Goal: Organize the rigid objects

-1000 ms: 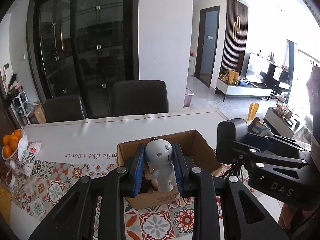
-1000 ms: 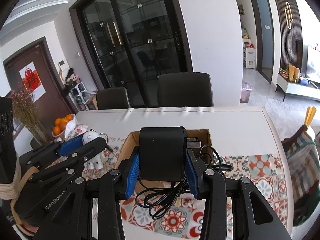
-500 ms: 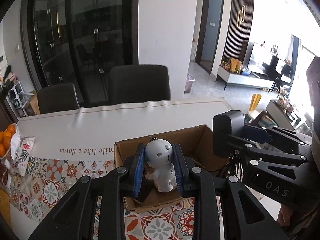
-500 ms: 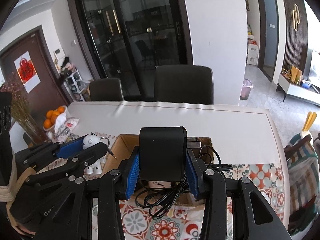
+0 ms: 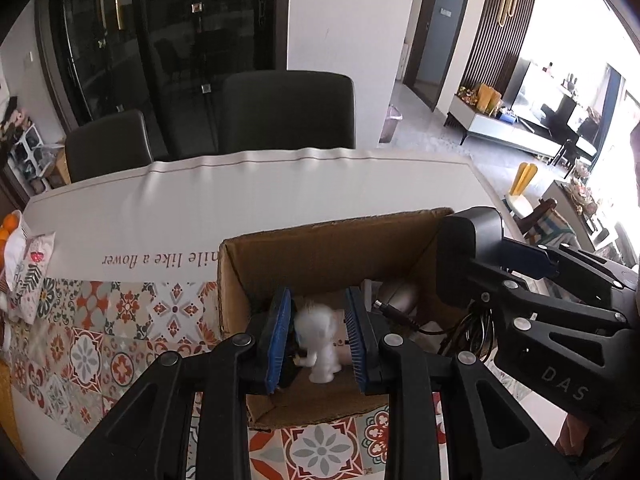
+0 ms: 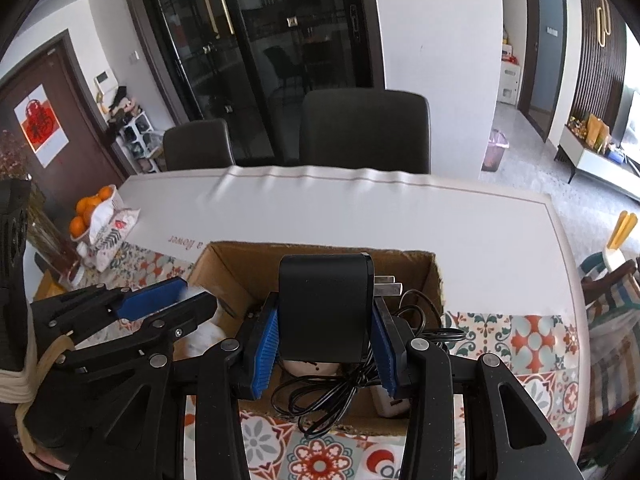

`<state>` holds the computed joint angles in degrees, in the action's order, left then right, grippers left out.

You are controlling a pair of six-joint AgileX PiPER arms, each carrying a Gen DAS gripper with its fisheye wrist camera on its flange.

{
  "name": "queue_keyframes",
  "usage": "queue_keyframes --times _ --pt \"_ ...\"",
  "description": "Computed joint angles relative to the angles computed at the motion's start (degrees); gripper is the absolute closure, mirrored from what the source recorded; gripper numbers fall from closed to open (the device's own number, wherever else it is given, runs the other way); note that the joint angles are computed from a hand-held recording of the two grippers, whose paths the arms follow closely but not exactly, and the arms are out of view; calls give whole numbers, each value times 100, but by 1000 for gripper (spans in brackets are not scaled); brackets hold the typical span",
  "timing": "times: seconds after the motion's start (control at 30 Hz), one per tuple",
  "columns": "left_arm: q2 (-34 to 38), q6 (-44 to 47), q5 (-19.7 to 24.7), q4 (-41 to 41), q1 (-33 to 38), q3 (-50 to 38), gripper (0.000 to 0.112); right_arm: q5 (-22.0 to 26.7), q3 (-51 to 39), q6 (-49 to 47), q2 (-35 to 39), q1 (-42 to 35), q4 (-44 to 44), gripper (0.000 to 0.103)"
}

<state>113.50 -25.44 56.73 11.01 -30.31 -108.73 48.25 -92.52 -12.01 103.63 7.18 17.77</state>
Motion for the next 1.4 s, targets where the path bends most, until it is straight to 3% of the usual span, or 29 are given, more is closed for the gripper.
queue_keyframes --times 0.2,0.33,0.43,0.57,0.73,0.83,1.0,1.13,1.4 --pt "-72 -150 -80 142 67 237 81 39 -125 98 206 84 -77 61" --pt "-226 -518 -121 592 66 510 58 98 -231 176 329 151 -158 61" --pt "-345 -785 -77 989 8 665 50 135 -301 275 400 203 -202 60" --pt "-594 -971 -115 1200 -1 932 45 87 -235 371 314 257 -249 43" --pt "-1087 -1284 -233 1481 -151 1417 35 -22 217 689 -226 353 -585 42" --pt "-1405 -1555 -212 1781 -361 1673 25 -87 635 902 -747 375 -769 36" --pt "-2010 -2053 -118 2331 -847 2106 18 -174 1237 1205 -1636 417 -1115 23" --pt "-2439 -2526 159 2867 -1352 2374 9 -90 1671 1447 -2385 411 -1325 15" --pt "-2877 -3113 1022 3539 -2369 2573 9 144 2322 1725 -3568 435 -1554 9"
